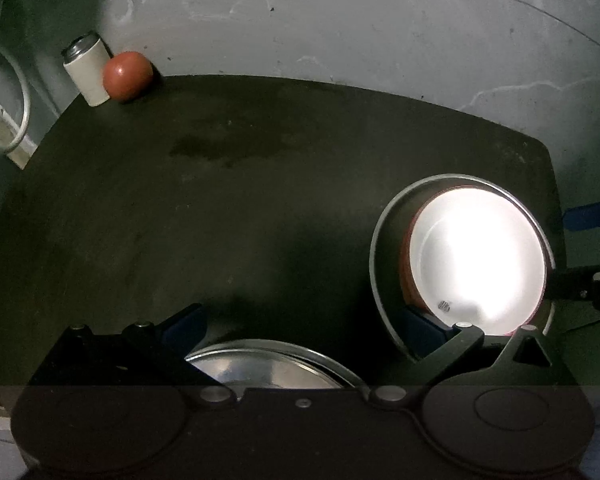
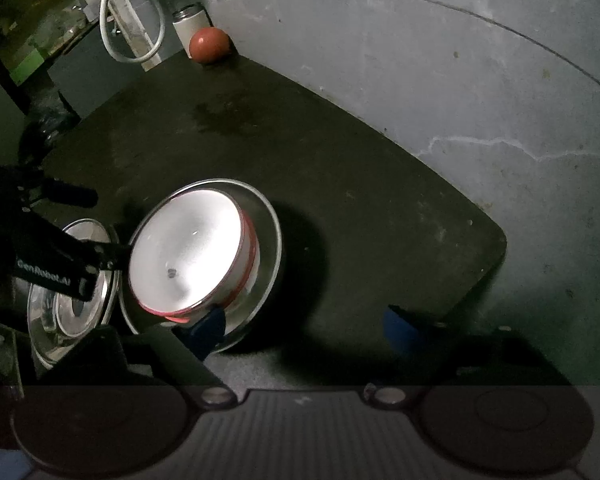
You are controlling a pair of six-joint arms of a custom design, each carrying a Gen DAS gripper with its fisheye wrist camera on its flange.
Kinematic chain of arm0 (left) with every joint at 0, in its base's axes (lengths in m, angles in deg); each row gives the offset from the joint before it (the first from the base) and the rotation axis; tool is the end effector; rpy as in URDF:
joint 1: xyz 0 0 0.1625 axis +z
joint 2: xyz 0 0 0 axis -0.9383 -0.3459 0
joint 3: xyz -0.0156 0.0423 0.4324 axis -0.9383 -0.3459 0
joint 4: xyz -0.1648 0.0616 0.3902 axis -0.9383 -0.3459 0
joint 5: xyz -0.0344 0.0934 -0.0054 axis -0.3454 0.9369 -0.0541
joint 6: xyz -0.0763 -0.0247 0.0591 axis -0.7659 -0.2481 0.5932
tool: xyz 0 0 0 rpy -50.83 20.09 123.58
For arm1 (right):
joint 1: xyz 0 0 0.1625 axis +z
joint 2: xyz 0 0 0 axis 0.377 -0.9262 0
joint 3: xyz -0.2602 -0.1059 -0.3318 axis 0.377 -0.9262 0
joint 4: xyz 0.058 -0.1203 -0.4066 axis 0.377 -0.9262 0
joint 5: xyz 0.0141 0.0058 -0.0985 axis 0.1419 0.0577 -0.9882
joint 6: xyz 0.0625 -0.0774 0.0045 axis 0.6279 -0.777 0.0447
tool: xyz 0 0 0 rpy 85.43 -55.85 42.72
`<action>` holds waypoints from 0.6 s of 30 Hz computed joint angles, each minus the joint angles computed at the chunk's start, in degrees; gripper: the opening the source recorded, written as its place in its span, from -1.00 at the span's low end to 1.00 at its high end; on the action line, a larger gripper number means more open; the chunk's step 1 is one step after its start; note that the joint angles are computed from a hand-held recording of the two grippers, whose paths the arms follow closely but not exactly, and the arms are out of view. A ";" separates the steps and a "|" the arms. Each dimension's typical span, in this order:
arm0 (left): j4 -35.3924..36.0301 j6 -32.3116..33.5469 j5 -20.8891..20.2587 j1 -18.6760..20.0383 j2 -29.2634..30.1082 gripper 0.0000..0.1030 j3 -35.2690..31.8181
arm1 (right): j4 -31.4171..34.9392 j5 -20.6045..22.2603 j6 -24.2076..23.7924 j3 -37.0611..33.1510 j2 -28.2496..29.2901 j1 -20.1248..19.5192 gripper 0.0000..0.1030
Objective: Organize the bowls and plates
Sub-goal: 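Grasp the rim of the steel bowl holding the white bowls with both grippers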
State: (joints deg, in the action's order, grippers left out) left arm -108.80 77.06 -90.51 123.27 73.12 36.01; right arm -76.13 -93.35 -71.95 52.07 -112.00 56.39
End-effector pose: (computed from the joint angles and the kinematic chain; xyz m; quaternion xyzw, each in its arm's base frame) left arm -0.3529 -0.7995 -0.0779 0.3720 0.8750 -0.0471 0.3060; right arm -0.0396 -0.6918 0.3223 0.0495 -0.9331 0.2475 0.2560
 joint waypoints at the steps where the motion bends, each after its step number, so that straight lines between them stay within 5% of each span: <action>1: -0.08 0.26 -0.03 0.03 0.04 0.96 -0.05 | 0.11 0.24 0.28 -0.06 0.05 -0.08 0.63; 8: -0.37 2.11 -1.31 0.02 0.25 0.72 -0.53 | 0.56 2.24 1.60 -0.02 -0.12 -0.51 0.41; 11: -0.13 2.19 -3.05 0.15 0.18 0.48 -0.81 | 1.32 3.92 1.93 -0.03 -0.50 -0.85 0.18; 15: -0.73 1.19 -7.42 0.64 -0.42 -0.13 -0.33 | 2.21 6.63 2.18 0.15 -0.98 -1.46 -0.08; 18: -1.82 0.59 -8.87 0.69 -0.83 -0.31 0.65 | 2.10 8.28 2.42 0.50 -1.24 -1.76 -0.27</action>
State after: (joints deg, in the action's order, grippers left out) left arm -110.61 77.65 -99.37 123.96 72.29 36.66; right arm -74.03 -85.07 -69.53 52.57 -113.24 54.63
